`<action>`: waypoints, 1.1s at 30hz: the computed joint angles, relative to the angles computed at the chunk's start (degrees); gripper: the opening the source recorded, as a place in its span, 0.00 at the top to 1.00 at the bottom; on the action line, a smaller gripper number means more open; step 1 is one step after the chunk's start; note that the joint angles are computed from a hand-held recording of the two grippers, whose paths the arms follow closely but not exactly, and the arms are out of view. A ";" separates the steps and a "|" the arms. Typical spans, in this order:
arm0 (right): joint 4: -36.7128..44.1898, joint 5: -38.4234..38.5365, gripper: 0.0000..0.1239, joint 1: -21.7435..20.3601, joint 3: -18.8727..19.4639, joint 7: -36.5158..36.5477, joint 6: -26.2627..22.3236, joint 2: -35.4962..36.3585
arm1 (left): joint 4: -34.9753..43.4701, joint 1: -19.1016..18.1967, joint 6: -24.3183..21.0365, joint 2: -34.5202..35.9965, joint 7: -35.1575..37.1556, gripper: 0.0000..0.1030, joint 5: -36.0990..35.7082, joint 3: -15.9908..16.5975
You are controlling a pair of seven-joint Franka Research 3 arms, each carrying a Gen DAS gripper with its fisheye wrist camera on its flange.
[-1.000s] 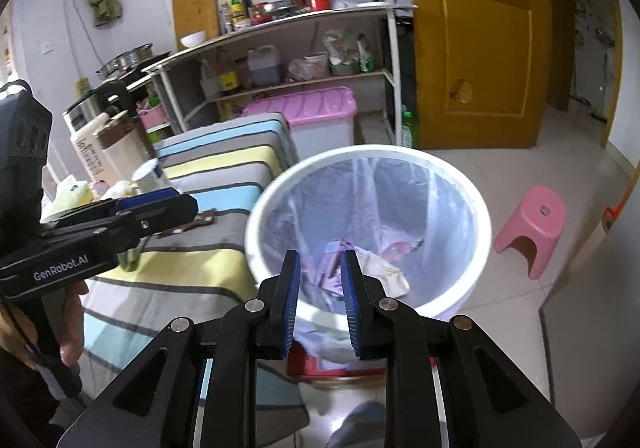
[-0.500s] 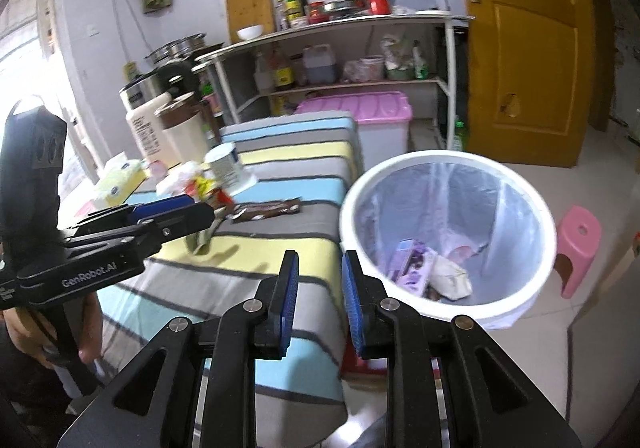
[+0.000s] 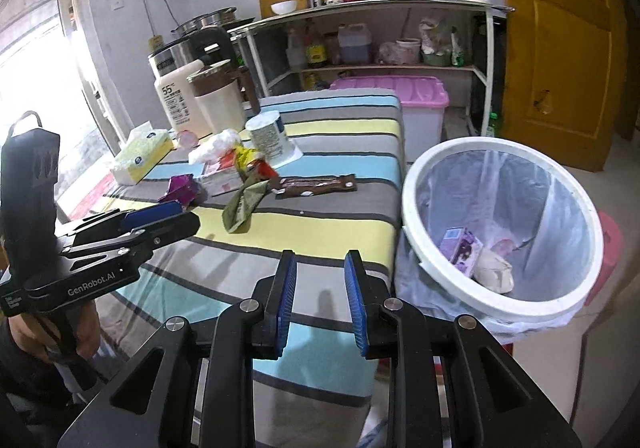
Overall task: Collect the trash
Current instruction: 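Move both open tools back over the table, then grasp the purple snack bag with the left tool while the right tool grasps the beige wrapper strip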
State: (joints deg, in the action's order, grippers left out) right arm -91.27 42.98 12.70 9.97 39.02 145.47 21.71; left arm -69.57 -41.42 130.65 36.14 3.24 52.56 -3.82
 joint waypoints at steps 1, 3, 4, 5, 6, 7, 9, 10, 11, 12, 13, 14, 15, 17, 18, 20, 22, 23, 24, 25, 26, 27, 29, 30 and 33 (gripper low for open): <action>0.31 -0.04 0.79 0.06 0.09 0.05 -0.26 0.22 | -1.24 0.04 0.18 -0.79 -0.88 0.62 0.18 0.18; 0.98 -0.18 0.79 0.15 0.21 0.07 -0.73 0.67 | -4.19 0.12 0.10 -2.81 -3.05 0.62 0.87 0.33; 1.19 -0.25 0.79 0.26 0.29 0.11 -0.82 0.81 | -5.34 0.31 -0.10 -3.62 -3.91 0.62 1.24 0.24; 1.38 -0.28 0.79 0.33 0.37 0.10 -0.95 0.93 | -6.89 0.45 -0.49 -4.76 -5.18 0.62 1.84 0.23; 1.61 -0.32 0.79 0.40 0.46 0.03 -1.11 1.07 | -7.87 0.74 -0.86 -5.50 -5.94 0.62 2.31 0.01; 1.75 -0.31 0.78 0.46 0.55 -0.11 -1.18 1.16 | -8.78 0.98 -1.49 -6.18 -6.64 0.62 2.75 -0.24; 2.35 -0.25 0.70 0.58 0.76 -0.41 -1.35 1.56 | -10.91 1.60 -3.06 -7.83 -7.85 0.62 3.41 -0.82; 2.72 -0.24 0.67 0.65 0.85 -0.51 -1.48 1.83 | -11.61 1.95 -3.76 -8.39 -8.31 0.62 3.66 -1.20; 2.95 -0.27 0.67 0.71 0.89 -0.55 -1.57 2.01 | -12.41 2.33 -4.34 -9.00 -8.79 0.62 3.94 -1.54; 3.40 -0.52 0.67 0.89 0.87 -0.35 -1.71 2.32 | -13.05 2.71 -4.95 -9.52 -9.14 0.62 4.20 -1.86; 3.79 -0.77 0.67 1.06 0.86 -0.13 -1.80 2.59 | -13.70 3.07 -5.66 -10.02 -9.50 0.59 4.45 -2.14; 4.18 -1.01 0.67 1.19 0.88 0.05 -1.95 2.88 | -14.23 3.41 -6.44 -10.43 -9.86 0.58 4.66 -2.39; 4.62 -1.30 0.67 1.33 0.88 0.30 -2.14 3.18 | -14.87 3.78 -6.71 -10.83 -10.37 0.55 4.95 -2.67; 5.34 -1.93 0.67 1.57 0.84 0.84 -2.45 3.70 | -16.03 4.62 -6.65 -11.52 -11.26 0.52 5.37 -3.20; 5.66 -2.21 0.67 1.67 0.85 1.09 -2.56 3.94 | -16.53 5.11 -6.53 -11.75 -11.59 0.50 5.38 -3.43; 6.35 -2.84 0.67 1.88 0.80 1.78 -2.87 4.46 | -17.27 5.97 -6.31 -11.96 -12.01 0.50 5.18 -3.85; 6.93 -3.58 0.67 2.09 0.72 2.57 -3.15 4.95 | -17.44 6.82 -5.96 -11.83 -11.84 0.50 4.59 -4.14; 7.46 -4.14 0.67 2.27 0.60 3.16 -3.43 5.34 | -17.57 7.25 -5.42 -11.75 -11.80 0.50 4.39 -4.20; 7.90 -4.57 0.67 2.36 0.57 3.61 -3.71 5.68 | -17.45 7.62 -4.95 -11.60 -11.49 0.50 4.18 -4.24; 8.12 -4.87 0.67 2.42 0.61 3.87 -3.84 5.88 | -17.41 7.90 -4.46 -11.46 -11.28 0.49 4.06 -4.24; 8.38 -5.20 0.67 2.53 0.65 4.13 -3.91 6.12 | -17.17 8.17 -4.03 -11.18 -10.91 0.49 3.81 -4.23; 8.64 -5.43 0.67 2.59 0.72 4.33 -4.00 6.34 | -16.84 8.47 -3.53 -10.82 -10.43 0.49 3.43 -4.22; 9.18 -5.73 0.67 2.66 0.90 4.71 -4.34 6.74 | -16.27 8.87 -2.64 -10.12 -9.92 0.47 2.71 -4.03; 9.69 -5.91 0.67 2.75 0.96 5.00 -4.59 7.08 | -16.02 9.16 -2.01 -9.75 -9.82 0.47 2.14 -3.93; 10.99 -6.47 0.67 3.08 1.11 5.83 -5.18 8.00 | -15.10 9.70 -0.92 -8.72 -9.02 0.46 0.21 -3.68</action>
State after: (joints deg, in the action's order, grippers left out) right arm -80.28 36.51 15.78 11.08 44.85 140.29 29.70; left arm -84.67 -31.72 129.73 27.42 -5.79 52.77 -7.50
